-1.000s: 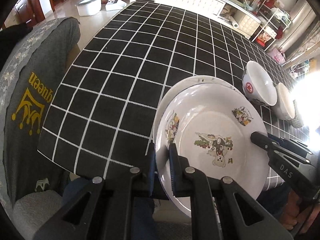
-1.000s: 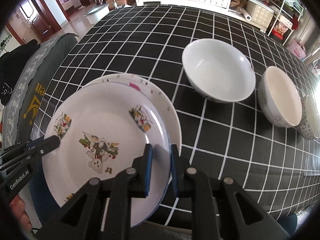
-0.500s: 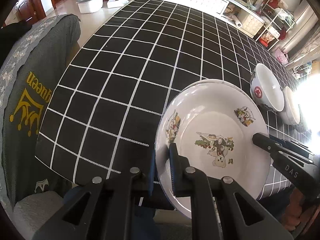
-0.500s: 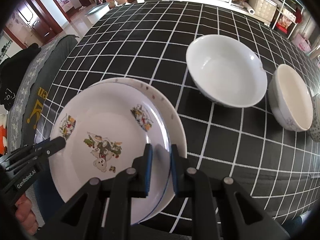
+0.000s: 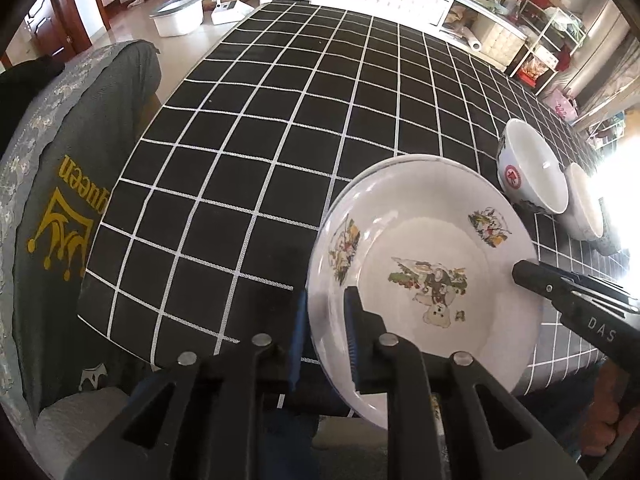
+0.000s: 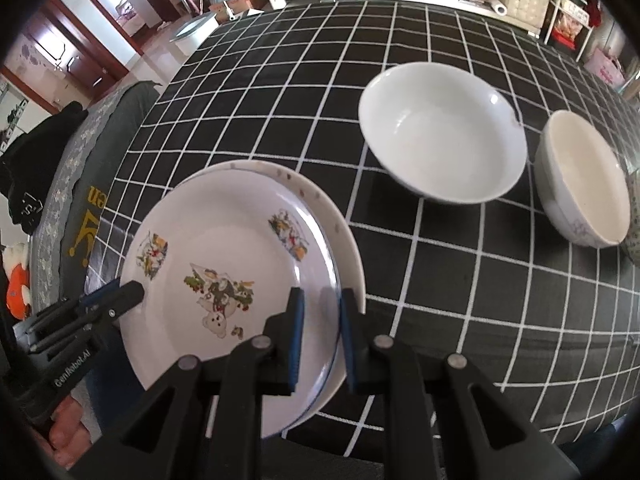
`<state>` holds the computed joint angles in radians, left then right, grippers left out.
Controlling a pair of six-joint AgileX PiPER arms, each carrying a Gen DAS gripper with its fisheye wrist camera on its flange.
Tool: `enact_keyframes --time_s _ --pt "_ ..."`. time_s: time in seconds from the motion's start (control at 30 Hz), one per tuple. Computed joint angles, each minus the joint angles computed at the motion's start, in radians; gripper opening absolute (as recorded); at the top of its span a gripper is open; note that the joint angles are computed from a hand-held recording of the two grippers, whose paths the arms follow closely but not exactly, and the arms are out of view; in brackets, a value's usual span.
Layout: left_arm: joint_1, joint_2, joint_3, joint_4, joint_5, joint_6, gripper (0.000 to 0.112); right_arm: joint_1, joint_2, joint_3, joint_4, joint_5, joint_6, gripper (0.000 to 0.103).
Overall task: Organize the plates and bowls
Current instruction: 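Lower the cartoon-print plate onto the pink-petal plate stack, then open the right gripper and withdraw it from the plate stack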
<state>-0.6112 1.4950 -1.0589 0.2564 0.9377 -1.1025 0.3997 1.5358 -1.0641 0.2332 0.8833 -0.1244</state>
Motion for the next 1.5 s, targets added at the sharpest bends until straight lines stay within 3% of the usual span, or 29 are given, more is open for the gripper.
enact_keyframes --time_s 0.07,0.13,0.2,0.47,0.8,1.23,1.5 --pt "-0.009 -0.007 -0.006 0.012 0.015 -0.012 0.017 0.002 -0.013 0.003 -0.008 -0.003 0.004 0.025" --pt "-0.012 -0.023 -0.001 0.016 0.022 -0.017 0.017 0.007 -0.029 0.004 -0.034 -0.006 0.024 0.042" --pt "-0.023 -0.035 -0.003 0.024 0.034 -0.029 0.017 0.012 -0.047 0.009 -0.064 -0.014 0.05 0.05" --pt "-0.098 -0.08 -0.035 0.069 0.079 -0.088 0.022 -0.013 -0.132 0.028 -0.06 0.003 0.042 0.051" --pt "-0.225 -0.07 -0.19 0.153 0.168 -0.122 0.029 -0.08 -0.254 0.028 -0.054 0.038 0.019 0.051" --pt "-0.29 0.039 -0.445 0.202 0.247 -0.051 0.033 -0.238 -0.299 -0.035 0.015 0.116 -0.106 0.051" --pt "-0.256 0.156 -0.596 0.167 0.251 0.046 0.037 -0.301 -0.286 -0.081 -0.026 0.106 -0.096 0.051"
